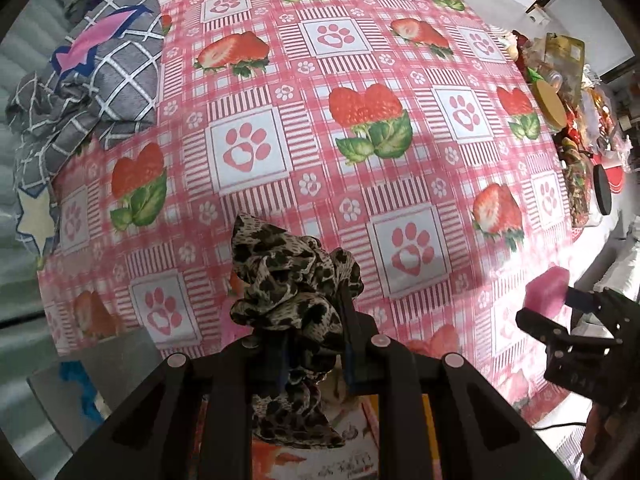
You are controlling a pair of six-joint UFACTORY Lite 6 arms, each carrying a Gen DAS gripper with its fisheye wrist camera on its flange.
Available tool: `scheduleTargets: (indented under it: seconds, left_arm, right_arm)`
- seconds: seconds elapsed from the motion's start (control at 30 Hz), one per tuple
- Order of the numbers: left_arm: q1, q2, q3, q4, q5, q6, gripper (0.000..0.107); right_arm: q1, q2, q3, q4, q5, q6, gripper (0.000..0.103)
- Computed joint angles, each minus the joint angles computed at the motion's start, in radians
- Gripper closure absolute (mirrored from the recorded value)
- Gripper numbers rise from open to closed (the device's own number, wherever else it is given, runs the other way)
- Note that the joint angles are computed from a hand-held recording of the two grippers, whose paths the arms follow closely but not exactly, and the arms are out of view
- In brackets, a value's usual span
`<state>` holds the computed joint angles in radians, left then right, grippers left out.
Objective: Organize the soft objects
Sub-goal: 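Lift the scrunchie and pink sponge and carry them toward the white box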
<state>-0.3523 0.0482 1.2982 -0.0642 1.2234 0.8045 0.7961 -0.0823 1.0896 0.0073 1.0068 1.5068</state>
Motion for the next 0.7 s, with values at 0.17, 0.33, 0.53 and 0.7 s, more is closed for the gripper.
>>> scheduleTargets:
  seconds: [0.17, 0.33, 0.53, 0.7]
  left_arm:
    - [0.091, -0.066, -0.033, -0.021, 0.039, 0.080, 0.085]
    - [0.175, -0.130, -0.061, -0.028, 0.069, 0.169, 0.085]
    - [0.321, -0.212, -0.064, -0.057, 0.171, 0.325, 0.085]
    - [0.456, -0.280, -0.082, -0.064, 0.243, 0.475, 0.085]
  right_arm:
    - [0.071, -0.031, 0.005, -0.017, 0.039, 0.078, 0.032]
    - [0.134, -0.064, -0.006, -0.023, 0.052, 0.159, 0.032]
    - [0.228, -0.015, 0.054, -0.049, 0.077, 0.263, 0.032]
    - [0.317, 0.040, 0.118, -0.073, 0.087, 0.380, 0.032]
